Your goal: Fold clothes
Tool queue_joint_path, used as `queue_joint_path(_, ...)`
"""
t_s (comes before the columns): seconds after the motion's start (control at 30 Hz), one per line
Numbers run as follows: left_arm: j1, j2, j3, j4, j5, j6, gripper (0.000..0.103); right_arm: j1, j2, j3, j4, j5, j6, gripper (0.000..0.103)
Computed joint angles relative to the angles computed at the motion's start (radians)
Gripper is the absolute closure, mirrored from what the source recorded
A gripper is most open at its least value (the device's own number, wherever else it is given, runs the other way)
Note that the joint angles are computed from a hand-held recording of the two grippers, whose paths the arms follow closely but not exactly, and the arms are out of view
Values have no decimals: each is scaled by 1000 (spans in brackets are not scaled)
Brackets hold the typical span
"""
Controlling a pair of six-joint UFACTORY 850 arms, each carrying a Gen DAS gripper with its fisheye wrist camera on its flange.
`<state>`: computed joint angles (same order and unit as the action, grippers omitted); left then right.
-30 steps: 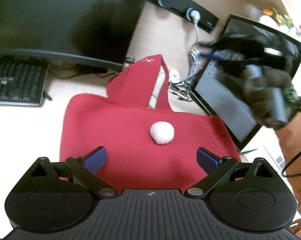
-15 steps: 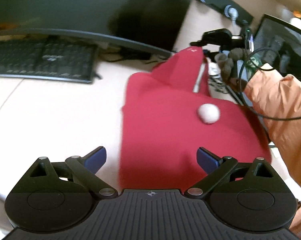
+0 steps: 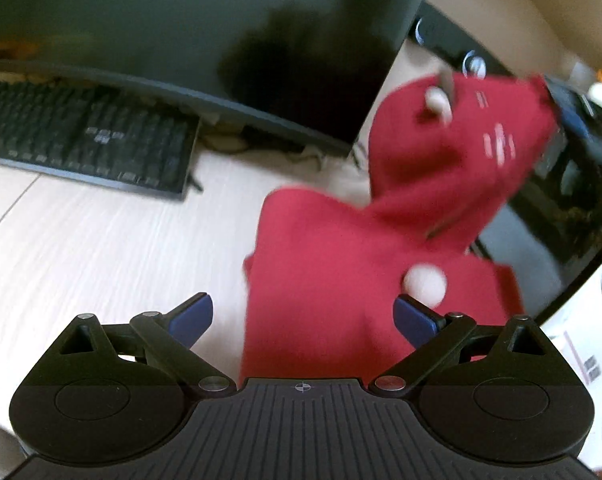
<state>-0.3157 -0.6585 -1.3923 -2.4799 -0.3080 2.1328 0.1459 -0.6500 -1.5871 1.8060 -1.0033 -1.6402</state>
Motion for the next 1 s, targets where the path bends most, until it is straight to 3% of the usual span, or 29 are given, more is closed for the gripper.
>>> queue_joint_path(0.13,16,-9,-36,51,-30,-65,3,5,73,174,-113,2,-5,89)
queue_joint_path(0.33,36,-91,-219,458,-147,-505,3,37,68,303,-256,125,23,89)
queue_joint_path(0.53,-7,-219,-437,886,-31,-914,3,16,118,385,-265,220,-17,86)
queue_joint_path(0.6,-5,-253,-491,988,-47,-1045,4,4,137,399,-211,212,-29,68)
queue_joint_path(0.67,-1,-283,-540,1065,-61,-1155,5,-13,154,414,-159,188,-34,59)
queue_joint_path(0.77,6,-317,-593,1152,-64,-1305,26,-14,149,401,-98,123,23,39)
queue_joint_path(0.8,7,-330,-614,1197,-65,-1368,26,-9,137,386,-83,107,47,38)
queue_joint_path(0.83,7,-339,-627,1232,-65,-1413,27,4,126,372,-69,108,73,38)
queue_joint_path(0.9,5,-353,-644,1285,-63,-1471,41,35,102,341,-36,123,109,41)
queue_joint_path(0.93,3,-357,-651,1310,-61,-1488,45,49,88,323,-17,131,112,47)
queue_joint_path(1.0,-5,-353,-645,1333,-46,-1484,56,62,54,280,-11,136,148,75)
